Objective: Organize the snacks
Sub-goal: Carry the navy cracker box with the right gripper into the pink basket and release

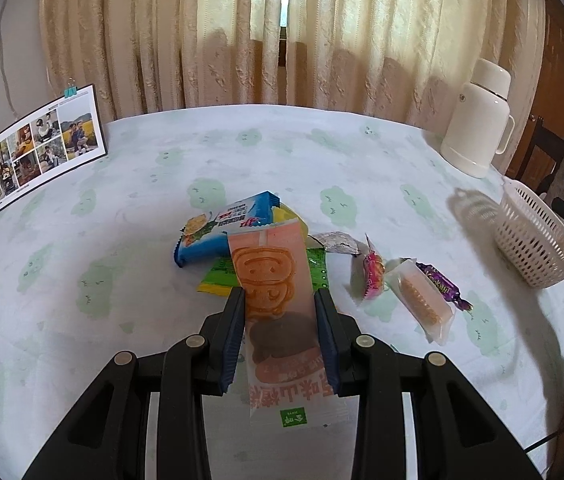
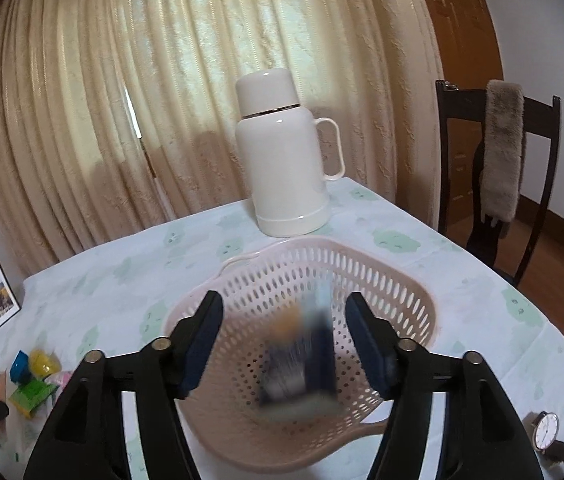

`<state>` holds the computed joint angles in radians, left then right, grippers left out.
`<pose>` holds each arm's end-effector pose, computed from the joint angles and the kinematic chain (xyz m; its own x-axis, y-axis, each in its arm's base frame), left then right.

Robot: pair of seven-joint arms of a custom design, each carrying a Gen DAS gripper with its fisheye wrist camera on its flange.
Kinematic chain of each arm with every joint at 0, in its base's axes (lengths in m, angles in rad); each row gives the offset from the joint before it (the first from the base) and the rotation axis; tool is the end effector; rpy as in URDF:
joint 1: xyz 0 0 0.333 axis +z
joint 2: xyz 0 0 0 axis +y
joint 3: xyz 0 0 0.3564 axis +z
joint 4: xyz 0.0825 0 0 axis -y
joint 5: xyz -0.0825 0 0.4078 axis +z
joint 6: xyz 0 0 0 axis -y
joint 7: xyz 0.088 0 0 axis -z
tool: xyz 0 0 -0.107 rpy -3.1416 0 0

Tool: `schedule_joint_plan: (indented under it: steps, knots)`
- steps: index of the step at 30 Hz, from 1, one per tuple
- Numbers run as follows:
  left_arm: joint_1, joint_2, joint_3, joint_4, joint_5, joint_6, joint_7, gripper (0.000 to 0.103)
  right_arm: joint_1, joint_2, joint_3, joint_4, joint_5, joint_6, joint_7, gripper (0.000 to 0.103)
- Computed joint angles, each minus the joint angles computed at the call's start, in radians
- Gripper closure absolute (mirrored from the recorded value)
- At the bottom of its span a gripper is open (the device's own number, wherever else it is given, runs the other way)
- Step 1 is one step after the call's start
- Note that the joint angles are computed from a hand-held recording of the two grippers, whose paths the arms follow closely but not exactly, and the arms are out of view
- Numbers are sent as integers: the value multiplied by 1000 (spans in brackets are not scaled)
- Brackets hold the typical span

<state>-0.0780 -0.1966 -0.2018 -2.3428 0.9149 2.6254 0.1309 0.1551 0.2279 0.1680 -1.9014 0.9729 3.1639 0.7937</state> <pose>0.4949 -0.1657 0.4809 0.4078 -0.9114 0.0557 -0.6351 -0.3270 -0.6998 0.6578 0.1317 0.5020 0.1953 -0.9614 -0.1941 -0.5491 0.0568 -0.8338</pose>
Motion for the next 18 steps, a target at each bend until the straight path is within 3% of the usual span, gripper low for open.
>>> schedule_joint_plan:
  steps: [4,12,18]
  knots:
    - [-6,14,-4,17,-3,-8,11,72,-26,0,30,1,57,12,-49,33]
    - [-27,60,-6,79,-28,-5,69,71,-94,-8,109,27,334,55,-275,33]
    - [-56,125,-12,166,-23,-15,126,71,-80,-13,88,61,563,83,-441,33]
